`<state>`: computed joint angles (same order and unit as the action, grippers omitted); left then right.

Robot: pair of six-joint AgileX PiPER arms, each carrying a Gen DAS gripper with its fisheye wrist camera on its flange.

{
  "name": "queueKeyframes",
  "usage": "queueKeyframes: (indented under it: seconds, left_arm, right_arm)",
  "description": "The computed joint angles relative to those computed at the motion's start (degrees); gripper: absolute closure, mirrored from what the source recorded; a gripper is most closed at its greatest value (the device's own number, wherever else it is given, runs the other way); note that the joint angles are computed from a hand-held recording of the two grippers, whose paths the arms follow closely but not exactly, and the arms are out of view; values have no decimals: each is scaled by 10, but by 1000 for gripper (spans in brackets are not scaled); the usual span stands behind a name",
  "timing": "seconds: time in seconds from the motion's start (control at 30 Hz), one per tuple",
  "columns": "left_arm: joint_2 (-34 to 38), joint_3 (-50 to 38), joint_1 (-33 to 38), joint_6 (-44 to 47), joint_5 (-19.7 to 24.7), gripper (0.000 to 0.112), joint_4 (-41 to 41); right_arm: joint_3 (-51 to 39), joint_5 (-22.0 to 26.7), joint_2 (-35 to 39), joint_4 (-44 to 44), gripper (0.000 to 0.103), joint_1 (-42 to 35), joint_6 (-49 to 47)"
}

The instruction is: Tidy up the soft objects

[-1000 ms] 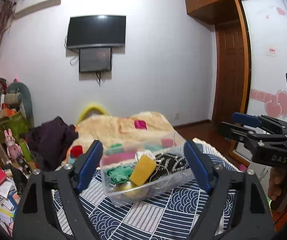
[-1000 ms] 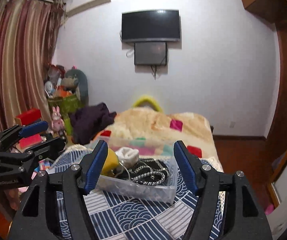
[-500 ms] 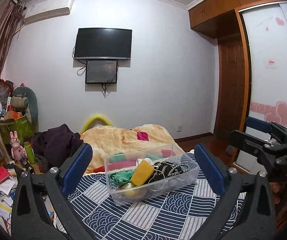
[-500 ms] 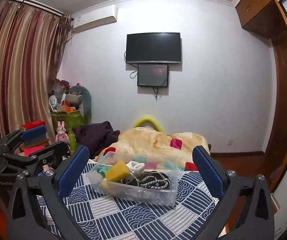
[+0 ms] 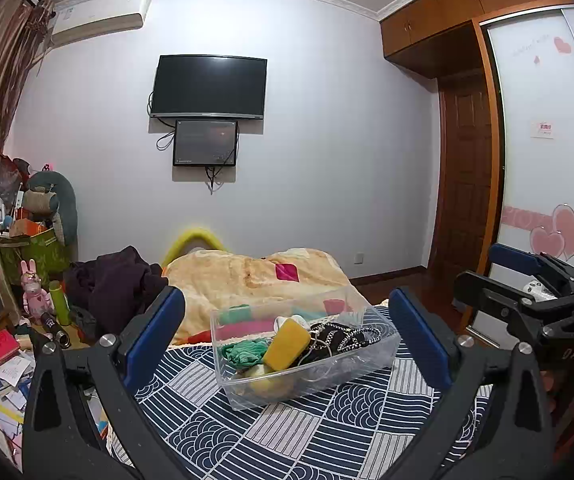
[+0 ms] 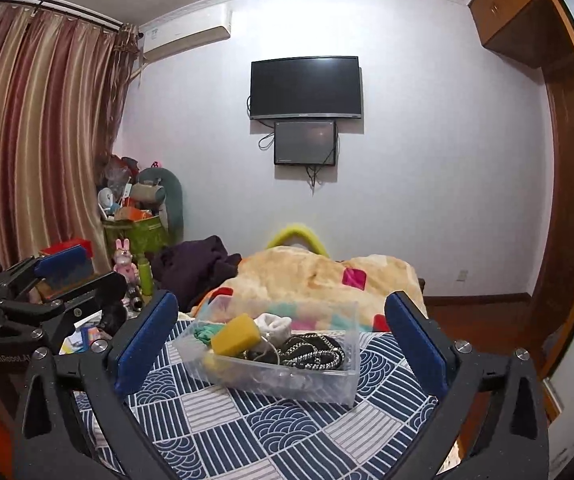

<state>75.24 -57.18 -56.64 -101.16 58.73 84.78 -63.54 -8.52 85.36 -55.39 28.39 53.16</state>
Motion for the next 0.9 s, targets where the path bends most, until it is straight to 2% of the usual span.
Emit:
queueKeyframes:
  seconds: [0.9]
  left_arm:
    - [5,-1,-13,0,16,9,5]
  right_arm:
    - [3,-1,-2,-10,0,-1,12]
